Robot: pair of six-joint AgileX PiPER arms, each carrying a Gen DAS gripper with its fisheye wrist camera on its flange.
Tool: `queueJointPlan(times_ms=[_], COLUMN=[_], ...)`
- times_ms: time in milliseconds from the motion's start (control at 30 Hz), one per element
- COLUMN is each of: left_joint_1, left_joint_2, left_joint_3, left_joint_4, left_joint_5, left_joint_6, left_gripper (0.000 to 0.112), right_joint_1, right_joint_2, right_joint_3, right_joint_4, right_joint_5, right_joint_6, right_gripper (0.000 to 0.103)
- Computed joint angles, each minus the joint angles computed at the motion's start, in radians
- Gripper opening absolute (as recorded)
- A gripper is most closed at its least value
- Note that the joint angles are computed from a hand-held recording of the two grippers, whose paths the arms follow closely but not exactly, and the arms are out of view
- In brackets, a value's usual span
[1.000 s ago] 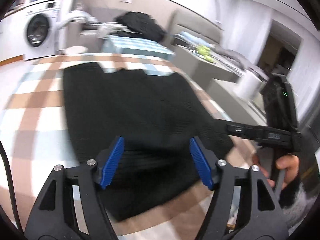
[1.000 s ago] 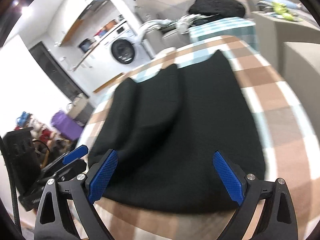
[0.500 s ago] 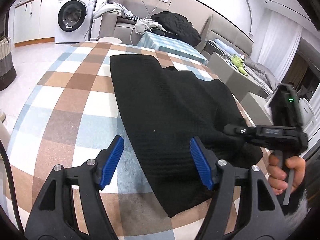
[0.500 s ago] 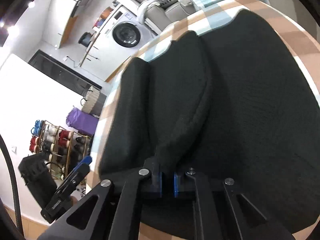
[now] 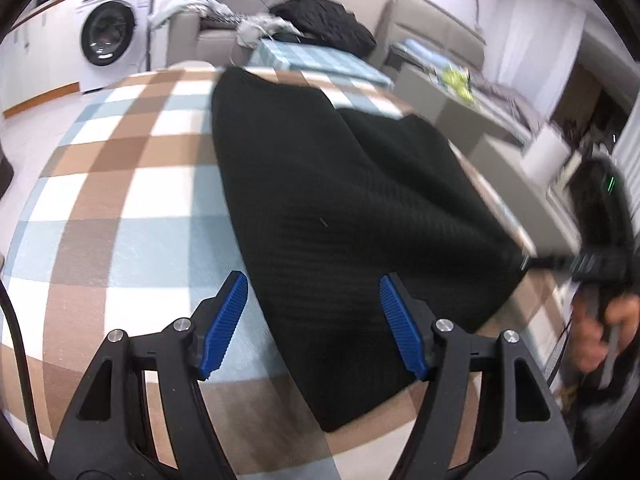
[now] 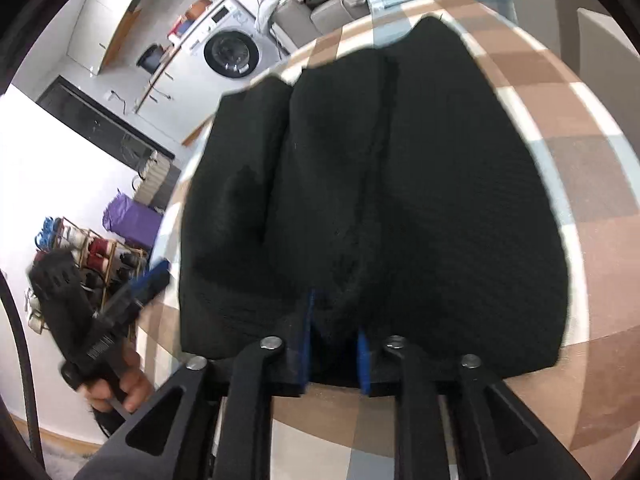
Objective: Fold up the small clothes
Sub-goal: 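Grasp the opposite sweater side with the right gripper and fold it inward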
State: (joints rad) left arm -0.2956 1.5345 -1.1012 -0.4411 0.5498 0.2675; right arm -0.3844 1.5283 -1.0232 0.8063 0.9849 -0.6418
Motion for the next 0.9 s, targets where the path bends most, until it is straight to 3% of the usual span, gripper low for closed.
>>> queueJointPlan(times_ms=[67, 133, 233, 433, 567, 633, 667, 800, 900], left_joint_1=[-0.020, -0.019, 0.008, 0.046, 0.069, 0.076, 0.082, 0.091, 0.065], left_joint_2=[0.007, 0.007, 0.010, -0.019, -0.037, -0.040, -0.044, -0.053, -0.058], left_joint_3=[0.004, 0.018, 0.026, 0.039, 0.045, 0.045, 0.046, 0.034, 0.028], left_joint_4=[0.024, -0.001, -0.065, -0.061, -0.051, -0.049, -0.055, -0.066, -0.028], left_joint_5=[0.001, -0.006, -0.001, -0.008, -0.013, -0.012, -0.012, 0.001, -0.007], left_joint_6=[-0.008, 0.013, 0.054, 0.049, 0.040, 0.036, 0.037, 0.036, 0.011], left_gripper=[0.066, 0.066, 0.066, 0.066, 0.066, 0.066, 0.066, 0.066, 0.066], right_joint_1=[0.007, 0.019, 0.074, 0.287, 0.327, 0.346, 0.352, 0.346, 0.317], right_joint_2=[-0.061, -0.097, -0.066, 0.229, 0.427, 0.468, 0.459, 0.278, 0.171], right_joint_3=[0.002, -0.005, -0.080, -0.386, -0.597, -0.647, -0.646, -0.515, -0.455], right_joint_4=[-0.021, -0.007, 0.015, -0.078, -0.170, -0.214, -0.223, -0.163, -0.155], right_joint_5=[-0.072, -0.137, -0.117, -0.106, -0.010, -0.026, -0.024, -0.150, -0.215], right_joint_6=[0.025, 0.030, 0.043, 0.195, 0.317, 0.335, 0.307, 0.164, 0.170], right_gripper=[0.045, 0.045, 0.045, 0.045, 0.044, 0.018, 0.010, 0.007, 0.007])
